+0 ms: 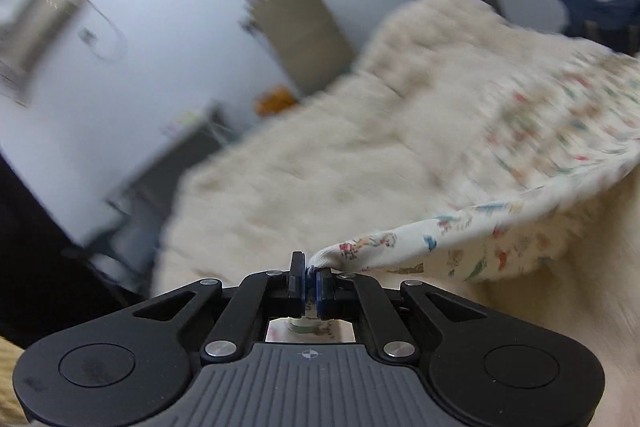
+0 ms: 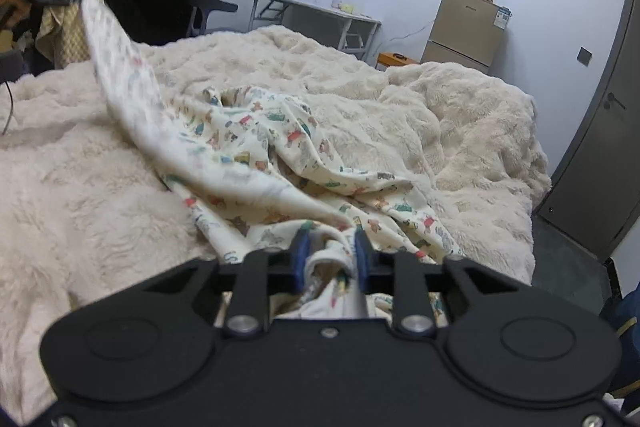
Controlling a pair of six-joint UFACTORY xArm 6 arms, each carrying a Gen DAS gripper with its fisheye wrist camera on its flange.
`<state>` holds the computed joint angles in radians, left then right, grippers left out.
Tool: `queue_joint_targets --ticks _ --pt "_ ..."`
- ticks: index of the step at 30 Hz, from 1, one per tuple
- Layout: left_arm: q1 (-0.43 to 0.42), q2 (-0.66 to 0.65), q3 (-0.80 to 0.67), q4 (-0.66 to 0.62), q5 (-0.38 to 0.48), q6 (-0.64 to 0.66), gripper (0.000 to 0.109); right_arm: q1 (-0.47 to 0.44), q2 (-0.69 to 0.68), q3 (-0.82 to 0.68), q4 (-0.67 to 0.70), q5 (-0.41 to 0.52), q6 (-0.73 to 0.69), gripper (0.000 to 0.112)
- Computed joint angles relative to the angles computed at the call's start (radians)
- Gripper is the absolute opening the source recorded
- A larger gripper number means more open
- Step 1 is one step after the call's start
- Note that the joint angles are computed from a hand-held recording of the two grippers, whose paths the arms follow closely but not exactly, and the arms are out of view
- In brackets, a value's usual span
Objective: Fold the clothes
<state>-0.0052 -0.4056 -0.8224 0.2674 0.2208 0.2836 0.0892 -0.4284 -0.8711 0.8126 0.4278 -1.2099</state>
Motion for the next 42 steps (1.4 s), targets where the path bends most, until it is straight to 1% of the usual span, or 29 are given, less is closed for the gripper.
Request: queue_joint_targets --ticks 5,7,9,10,11,12,14,16,17,19,20,21,22,23,24,26,27,28,29,30,31,32,33,34,35,36,38,39,42 --pt "0.018 -0.005 0.111 -0.144 -0.049 0.098 0.002 -0.012 -0.041 -0.008 0.092 0.023 -0.052 0.018" --pt "0.024 -0.003 0.140 -0.218 -0.101 0.128 0.002 -0.013 -0.060 -0.007 0.124 0.027 -0.074 0.018" --pt "0.038 -0.026 0.172 -0.202 -0.164 0.075 0.002 -0.023 -0.074 -0.014 0.158 0.049 -0.097 0.017" --pt "0.038 -0.033 0.177 -0.218 -0.176 0.081 0.002 -0.028 -0.084 -0.016 0.177 0.062 -0.111 0.016" --pt "0.041 -0.050 0.186 -0.275 -0.186 0.115 0.002 -0.034 -0.093 -0.018 0.196 0.076 -0.125 0.015" --pt "0.038 -0.066 0.193 -0.370 -0.194 0.183 0.002 -0.040 -0.102 -0.020 0.214 0.090 -0.138 0.015" --pt "0.033 -0.098 0.199 -0.556 -0.204 0.314 0.002 -0.078 -0.140 -0.023 0.244 0.179 -0.182 0.014" --pt "0.054 -0.150 0.212 -0.697 -0.131 0.453 0.002 -0.143 -0.178 -0.031 0.264 0.326 -0.222 0.014" --pt "0.071 -0.176 0.218 -0.747 -0.090 0.506 0.002 -0.154 -0.179 -0.036 0.263 0.353 -0.227 0.014" --pt "0.100 -0.207 0.231 -0.777 -0.016 0.554 0.006 -0.200 -0.223 -0.030 0.201 0.505 -0.264 0.014" --pt "0.128 -0.225 0.238 -0.831 0.053 0.598 0.008 -0.219 -0.241 -0.031 0.171 0.577 -0.285 0.015" --pt "0.161 -0.241 0.251 -0.872 0.117 0.633 0.012 -0.215 -0.248 -0.028 0.129 0.606 -0.298 0.015" --pt "0.184 -0.250 0.262 -0.899 0.153 0.651 0.022 -0.208 -0.255 -0.024 0.085 0.631 -0.310 0.013" --pt "0.207 -0.258 0.272 -0.923 0.189 0.667 0.027 -0.199 -0.262 -0.022 0.043 0.654 -0.321 0.014" --pt "0.232 -0.265 0.281 -0.945 0.225 0.682 0.028 -0.193 -0.266 -0.018 0.036 0.655 -0.323 0.016" --pt "0.244 -0.287 0.292 -0.982 0.232 0.713 0.028 -0.229 -0.278 -0.009 0.045 0.706 -0.432 0.023" --pt "0.250 -0.298 0.297 -1.001 0.234 0.728 0.028 -0.257 -0.285 -0.002 0.062 0.727 -0.496 0.035" --pt "0.256 -0.309 0.302 -1.019 0.237 0.744 0.029 -0.285 -0.282 -0.004 0.079 0.747 -0.517 0.046" --pt "0.262 -0.320 0.307 -1.037 0.241 0.759 0.029 -0.354 -0.249 -0.030 0.123 0.802 -0.525 0.050" --pt "0.268 -0.331 0.312 -1.055 0.245 0.774 0.031 -0.417 -0.215 -0.058 0.160 0.853 -0.525 0.052" --pt "0.268 -0.337 0.310 -1.062 0.219 0.753 0.032 -0.439 -0.198 -0.068 0.178 0.867 -0.507 0.052" --pt "0.267 -0.343 0.307 -1.068 0.190 0.729 0.034 -0.493 -0.148 -0.100 0.221 0.899 -0.459 0.052" --pt "0.265 -0.347 0.303 -1.071 0.161 0.704 0.034 -0.527 -0.112 -0.119 0.250 0.913 -0.420 0.052" --pt "0.266 -0.350 0.299 -1.074 0.148 0.682 0.034 -0.541 -0.094 -0.133 0.255 0.917 -0.392 0.052" --pt "0.254 -0.357 0.293 -1.075 0.114 0.634 0.034 -0.573 -0.044 -0.154 0.276 0.911 -0.321 0.052" --pt "0.224 -0.374 0.291 -1.071 0.099 0.628 0.037 -0.586 -0.014 -0.167 0.272 0.899 -0.278 0.052" --pt "0.161 -0.401 0.283 -1.077 0.070 0.640 0.046 -0.603 0.017 -0.172 0.236 0.893 -0.282 0.052" --pt "0.123 -0.402 0.282 -1.046 0.063 0.621 0.052 -0.622 0.022 -0.167 0.216 0.925 -0.319 0.052" --pt "0.013 -0.391 0.268 -0.952 0.044 0.563 0.053 -0.661 0.020 -0.138 0.145 1.002 -0.432 0.053"
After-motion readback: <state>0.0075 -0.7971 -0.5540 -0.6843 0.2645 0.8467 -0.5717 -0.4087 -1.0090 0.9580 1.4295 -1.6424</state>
